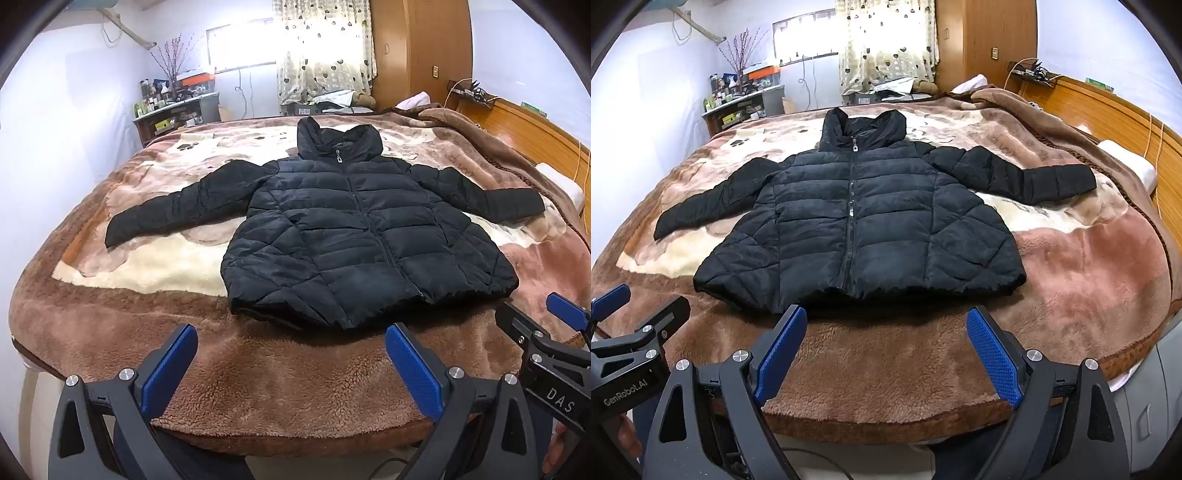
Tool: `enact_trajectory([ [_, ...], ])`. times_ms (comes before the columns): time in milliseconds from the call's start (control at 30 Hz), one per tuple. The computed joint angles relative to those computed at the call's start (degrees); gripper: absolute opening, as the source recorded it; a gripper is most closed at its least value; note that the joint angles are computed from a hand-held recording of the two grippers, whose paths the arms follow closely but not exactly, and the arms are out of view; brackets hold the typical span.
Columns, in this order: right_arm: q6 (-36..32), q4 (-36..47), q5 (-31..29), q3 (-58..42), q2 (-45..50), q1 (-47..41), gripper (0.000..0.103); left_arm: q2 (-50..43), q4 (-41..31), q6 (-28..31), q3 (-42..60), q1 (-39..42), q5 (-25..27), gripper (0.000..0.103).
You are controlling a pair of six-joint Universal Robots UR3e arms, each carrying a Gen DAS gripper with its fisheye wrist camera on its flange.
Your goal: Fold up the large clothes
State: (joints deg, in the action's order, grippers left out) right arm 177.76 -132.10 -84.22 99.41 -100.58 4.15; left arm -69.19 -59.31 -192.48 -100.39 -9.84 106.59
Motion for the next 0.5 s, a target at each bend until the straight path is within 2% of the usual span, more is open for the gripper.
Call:
enact_trajectory([
  [267,-0.2,0.5,0.4,-0.3,0.4,-0.1,0.089,-0.5,0.2,-2.6,-0.6,-1.9,1.7,0.103],
  [300,-0.2,0.4,0.5,-0.2,0.4,-0.1,0.089,-0.3,-0.2,-2.8,-0.7,-1.8,1.3,0.103],
  [367,-0.5,0.5,0.5,-0.3,0.2,-0.1,0.089,0.2,-2.5,-0.6,-0.4,2.6,-3.9,0.103],
  [500,-1.1,0.5,0.4,-0.4,-0.2,-0.4,0.089,0.3,-3.5,-1.2,-0.8,4.8,-6.7,0.103],
])
